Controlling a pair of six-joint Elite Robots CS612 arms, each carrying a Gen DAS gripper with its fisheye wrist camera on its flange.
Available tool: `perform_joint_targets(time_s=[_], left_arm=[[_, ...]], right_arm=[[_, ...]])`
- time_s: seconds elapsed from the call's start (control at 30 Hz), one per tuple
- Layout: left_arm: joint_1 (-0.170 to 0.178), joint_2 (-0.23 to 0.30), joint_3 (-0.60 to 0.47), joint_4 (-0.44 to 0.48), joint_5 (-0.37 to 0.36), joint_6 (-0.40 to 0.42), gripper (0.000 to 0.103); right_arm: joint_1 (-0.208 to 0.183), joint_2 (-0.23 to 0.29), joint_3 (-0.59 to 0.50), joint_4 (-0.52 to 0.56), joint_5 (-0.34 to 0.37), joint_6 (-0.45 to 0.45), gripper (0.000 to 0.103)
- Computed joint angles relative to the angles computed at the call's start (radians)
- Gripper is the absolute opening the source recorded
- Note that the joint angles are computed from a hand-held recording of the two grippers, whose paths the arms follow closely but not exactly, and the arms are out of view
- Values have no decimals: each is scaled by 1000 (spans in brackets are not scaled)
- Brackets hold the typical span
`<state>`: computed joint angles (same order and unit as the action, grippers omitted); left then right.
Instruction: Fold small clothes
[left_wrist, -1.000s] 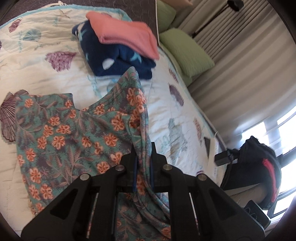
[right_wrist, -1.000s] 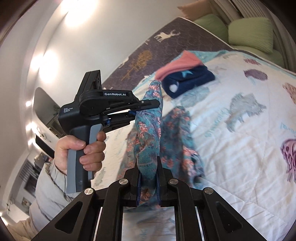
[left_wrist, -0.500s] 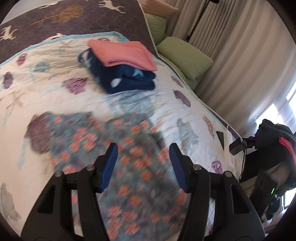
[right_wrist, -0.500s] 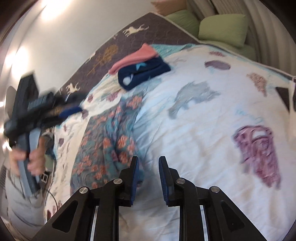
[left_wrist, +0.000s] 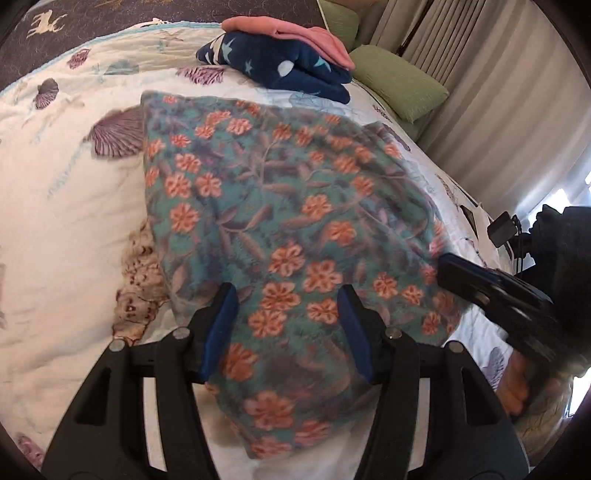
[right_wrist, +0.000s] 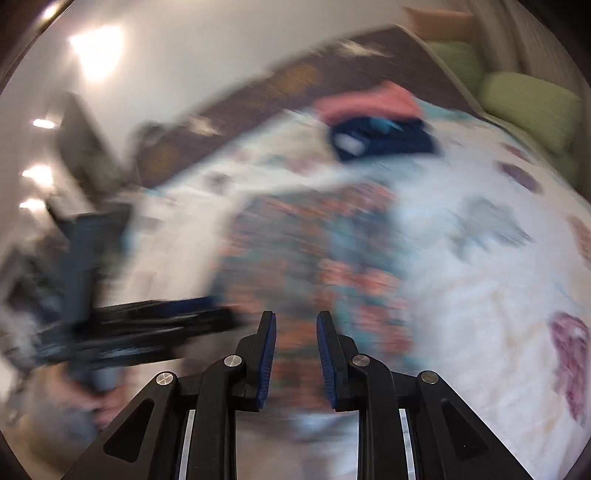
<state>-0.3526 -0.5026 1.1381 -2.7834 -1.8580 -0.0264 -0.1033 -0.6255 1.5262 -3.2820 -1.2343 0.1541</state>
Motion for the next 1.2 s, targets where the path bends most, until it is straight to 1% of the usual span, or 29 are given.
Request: perform_joint_targets(time_s=[0.03, 0.07, 0.1, 0.13, 0.17, 0.2, 0.23, 0.33, 0.37, 0.4, 0.5, 0.6, 0.67, 0.8, 1.0, 1.07, 1.13, 1.17, 1.2], left_arm=[[2, 0, 8, -25, -9, 4, 57], [1, -4, 16, -36, -5, 9, 57], [-1, -8, 22, -40, 6, 14, 58], [-5, -15, 30, -44, 28, 22, 58], [-8, -21, 38, -49, 44, 26, 58], [-13, -29, 49, -58, 67, 27, 57], [-16, -36, 60, -69, 80, 25, 58], [-18, -53, 93, -118, 103, 15, 58], [-18, -59, 103, -132, 109, 10, 58], [-18, -66, 115, -150, 119, 3, 59], [-19, -81, 141, -186, 155, -2, 68], [-26, -96, 173, -238, 213, 13, 70], [-31, -105, 191, -259, 248, 21, 72], [-36, -119, 223, -305, 283, 38, 76], [-31, -131, 250, -339, 280, 35, 79], [-28, -132, 255, -337, 277, 29, 79], [-19, -129, 252, -310, 254, 18, 80], [-15, -127, 249, -297, 240, 11, 80], [-7, -122, 241, -272, 211, -7, 80]], right_arm=[[3, 6, -11, 41, -52, 9, 19], [-1, 13, -14, 58, -61, 31, 18], [-10, 16, -7, 37, -29, 50, 17], [-14, 11, 1, 30, -24, 63, 18], [-13, 2, 10, 31, -46, 64, 20], [-8, -6, 17, 26, -86, 59, 21], [-8, -12, 25, 14, -94, 55, 21], [-15, -28, 50, -32, -62, 59, 21], [-15, -31, 54, -45, -62, 55, 21], [-12, -36, 58, -57, -70, 47, 21], [-3, -48, 65, -75, -86, 28, 21], [5, -54, 70, -92, -83, 21, 22], [13, -59, 72, -96, -98, 15, 23], [26, -68, 79, -97, -122, -2, 25], [38, -79, 90, -112, -142, -14, 26], [41, -82, 93, -112, -153, -16, 27], [42, -81, 93, -107, -160, -16, 30], [42, -81, 93, -103, -163, -17, 34], [40, -78, 91, -97, -161, -23, 44]])
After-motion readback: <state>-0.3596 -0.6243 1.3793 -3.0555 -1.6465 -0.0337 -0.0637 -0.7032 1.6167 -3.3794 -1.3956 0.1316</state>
